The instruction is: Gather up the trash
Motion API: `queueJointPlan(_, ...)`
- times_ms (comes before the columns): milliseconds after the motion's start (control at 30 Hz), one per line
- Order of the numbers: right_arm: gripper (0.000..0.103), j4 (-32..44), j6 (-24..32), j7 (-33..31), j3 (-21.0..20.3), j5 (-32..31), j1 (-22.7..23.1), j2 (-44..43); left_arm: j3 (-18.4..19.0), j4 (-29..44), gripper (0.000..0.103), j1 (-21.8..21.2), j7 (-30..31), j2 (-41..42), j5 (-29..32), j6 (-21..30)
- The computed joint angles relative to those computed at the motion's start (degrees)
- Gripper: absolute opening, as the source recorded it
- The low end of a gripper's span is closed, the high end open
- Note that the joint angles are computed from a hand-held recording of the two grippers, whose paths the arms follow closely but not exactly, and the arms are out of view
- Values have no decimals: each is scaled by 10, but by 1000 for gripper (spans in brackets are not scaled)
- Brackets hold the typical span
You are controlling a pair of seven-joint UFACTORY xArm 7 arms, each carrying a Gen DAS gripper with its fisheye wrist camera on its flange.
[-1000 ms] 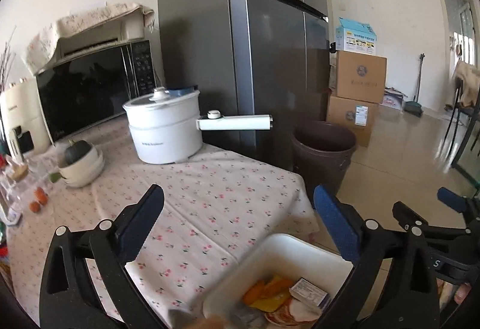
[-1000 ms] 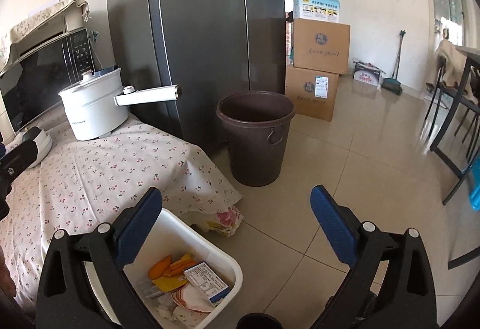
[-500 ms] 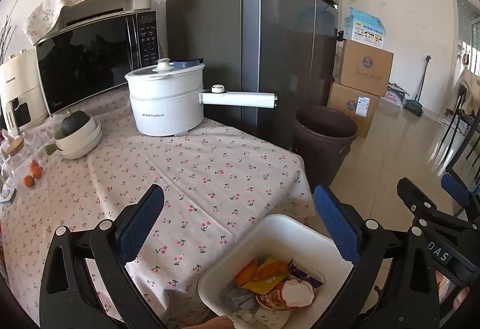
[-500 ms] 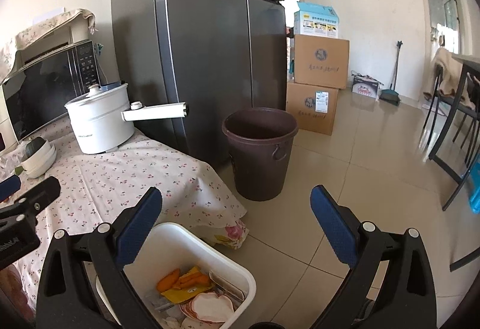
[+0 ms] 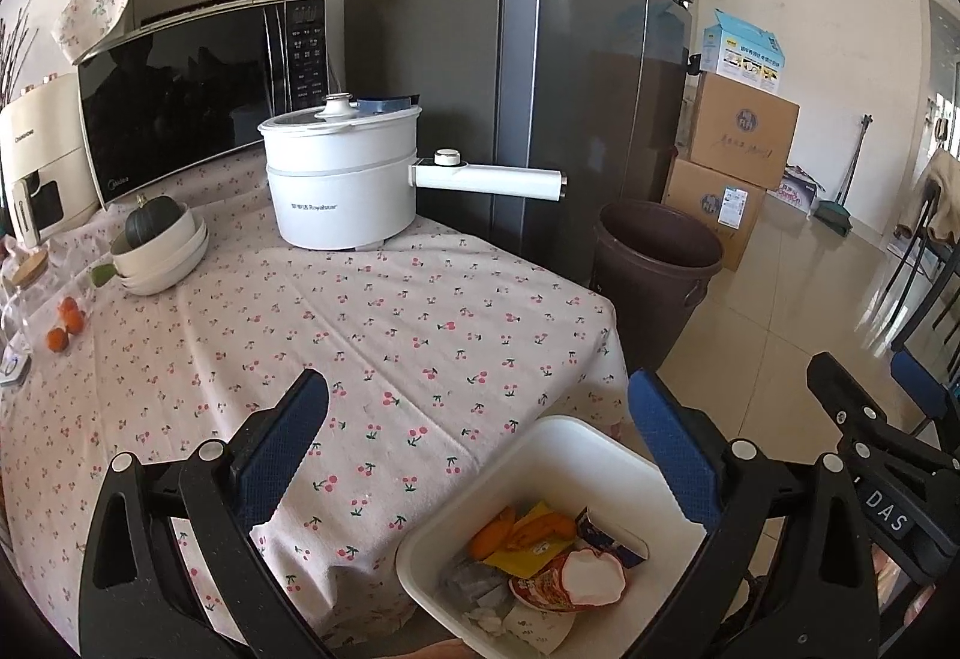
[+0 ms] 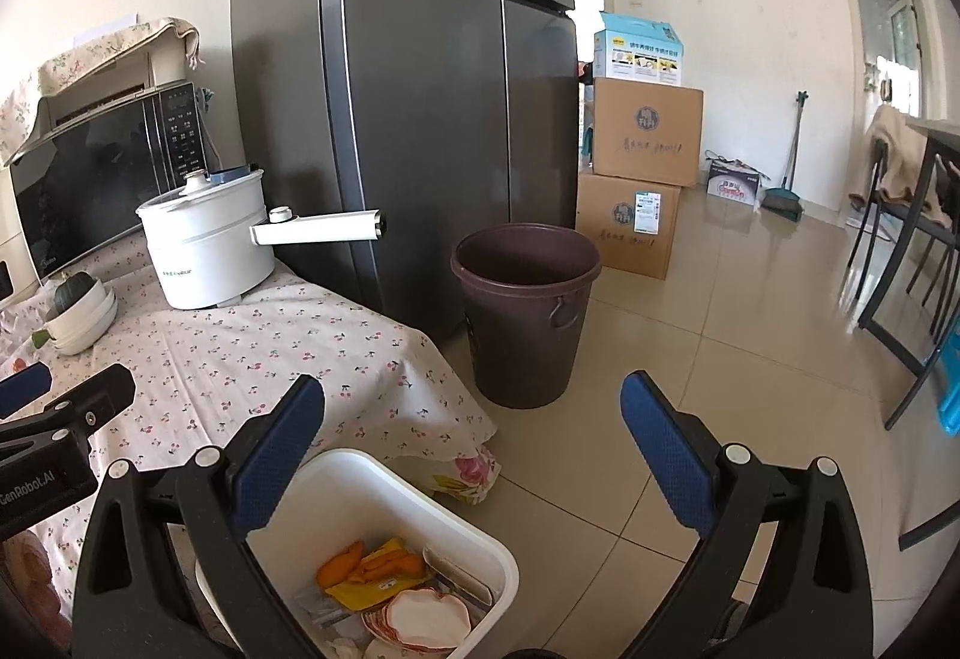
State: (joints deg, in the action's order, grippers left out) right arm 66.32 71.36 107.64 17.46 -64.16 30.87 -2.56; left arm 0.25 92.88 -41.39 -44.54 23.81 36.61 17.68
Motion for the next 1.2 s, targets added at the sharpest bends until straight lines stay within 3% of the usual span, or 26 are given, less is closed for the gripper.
queueJointPlan(900,96,1,-11,-5,-2,11,-1,2,0,3,96,1,3,5,-8,9)
queueJointPlan(1200,96,1,-11,-5,-2,11,0,2,7,-14,93,-2,5,1,6,-31)
